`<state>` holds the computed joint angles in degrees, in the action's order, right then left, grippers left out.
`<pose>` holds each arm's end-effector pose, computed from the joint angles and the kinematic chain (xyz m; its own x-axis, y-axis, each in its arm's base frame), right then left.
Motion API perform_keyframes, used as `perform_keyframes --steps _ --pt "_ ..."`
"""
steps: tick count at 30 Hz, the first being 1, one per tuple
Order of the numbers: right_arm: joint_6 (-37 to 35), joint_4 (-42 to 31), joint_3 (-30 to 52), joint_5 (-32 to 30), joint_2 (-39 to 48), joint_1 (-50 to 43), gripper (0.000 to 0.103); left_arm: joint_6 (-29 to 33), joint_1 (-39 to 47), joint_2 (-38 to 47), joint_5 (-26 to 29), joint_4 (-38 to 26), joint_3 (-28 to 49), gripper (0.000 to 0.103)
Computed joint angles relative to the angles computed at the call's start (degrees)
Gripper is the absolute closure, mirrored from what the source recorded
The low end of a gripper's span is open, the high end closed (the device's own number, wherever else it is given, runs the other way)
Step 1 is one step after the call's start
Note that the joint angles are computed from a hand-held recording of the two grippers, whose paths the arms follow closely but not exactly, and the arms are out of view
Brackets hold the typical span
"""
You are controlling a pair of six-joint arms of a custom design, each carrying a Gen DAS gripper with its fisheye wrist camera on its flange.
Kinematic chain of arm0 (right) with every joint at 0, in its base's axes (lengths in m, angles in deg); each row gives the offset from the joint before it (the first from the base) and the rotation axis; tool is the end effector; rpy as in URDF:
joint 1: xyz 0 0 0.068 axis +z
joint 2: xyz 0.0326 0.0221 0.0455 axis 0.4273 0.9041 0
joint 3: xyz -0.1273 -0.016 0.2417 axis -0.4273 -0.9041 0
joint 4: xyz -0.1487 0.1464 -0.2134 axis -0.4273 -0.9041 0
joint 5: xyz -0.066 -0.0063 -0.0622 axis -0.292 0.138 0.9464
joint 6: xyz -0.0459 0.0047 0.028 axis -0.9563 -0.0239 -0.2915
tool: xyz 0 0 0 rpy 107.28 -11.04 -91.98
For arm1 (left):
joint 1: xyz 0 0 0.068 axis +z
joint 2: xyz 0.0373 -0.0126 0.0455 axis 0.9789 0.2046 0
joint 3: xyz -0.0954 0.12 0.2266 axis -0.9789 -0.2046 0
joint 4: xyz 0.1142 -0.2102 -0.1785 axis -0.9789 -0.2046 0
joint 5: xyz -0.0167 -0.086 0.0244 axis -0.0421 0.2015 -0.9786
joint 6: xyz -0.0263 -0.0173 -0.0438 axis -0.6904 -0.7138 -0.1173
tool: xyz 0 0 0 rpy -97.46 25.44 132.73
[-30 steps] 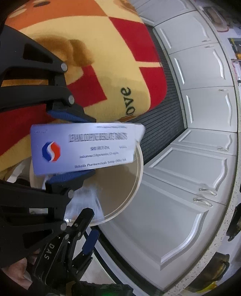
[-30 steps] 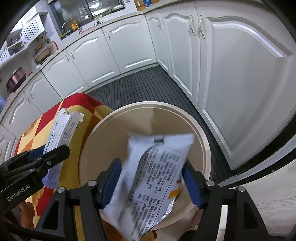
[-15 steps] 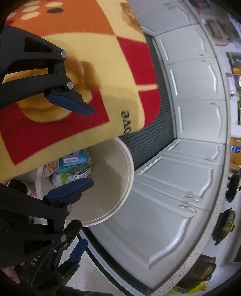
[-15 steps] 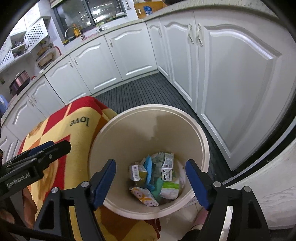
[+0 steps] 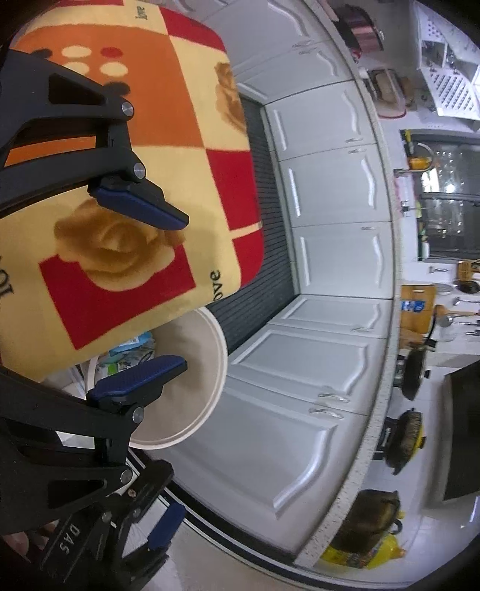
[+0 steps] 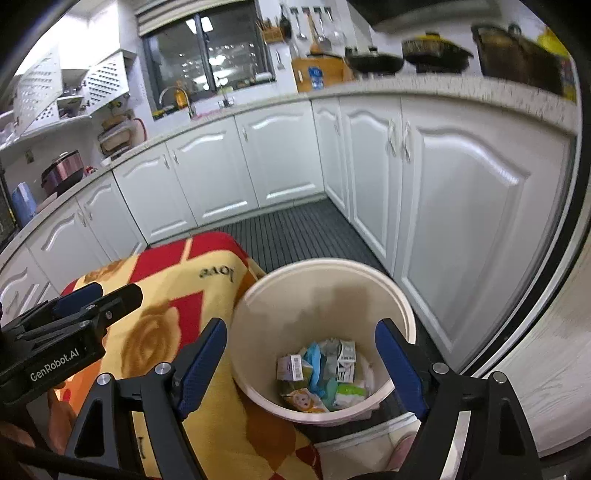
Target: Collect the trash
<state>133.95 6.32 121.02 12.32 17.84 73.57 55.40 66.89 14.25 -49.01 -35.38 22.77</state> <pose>0.2207 0.2146 0.1534 -0.6018 0.1955 -0.7744 0.1538 0.9798 0.1278 0.2752 -0.0590 0.1558 -0.6096 0.1367 -0.7809 0.2873 0.9561 -0.0569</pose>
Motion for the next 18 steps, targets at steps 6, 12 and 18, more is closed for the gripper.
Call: perform_keyframes --steps 6,12,18 --pt "1.5 -2.8 0.4 7.2 -3.5 5.2 0.011 0.7 2.2 -9.5 0.3 -1.5 -4.2 0.034" --pt "4.0 -6.0 1.9 10.5 -4.2 8.4 0.011 0.7 5.6 -17.3 1.9 -3.6 -6.7 0.034" --pt "7.4 -10.5 4.6 16.0 -3.2 12.3 0.010 0.2 8.4 -20.6 3.9 -4.8 -7.7 0.034"
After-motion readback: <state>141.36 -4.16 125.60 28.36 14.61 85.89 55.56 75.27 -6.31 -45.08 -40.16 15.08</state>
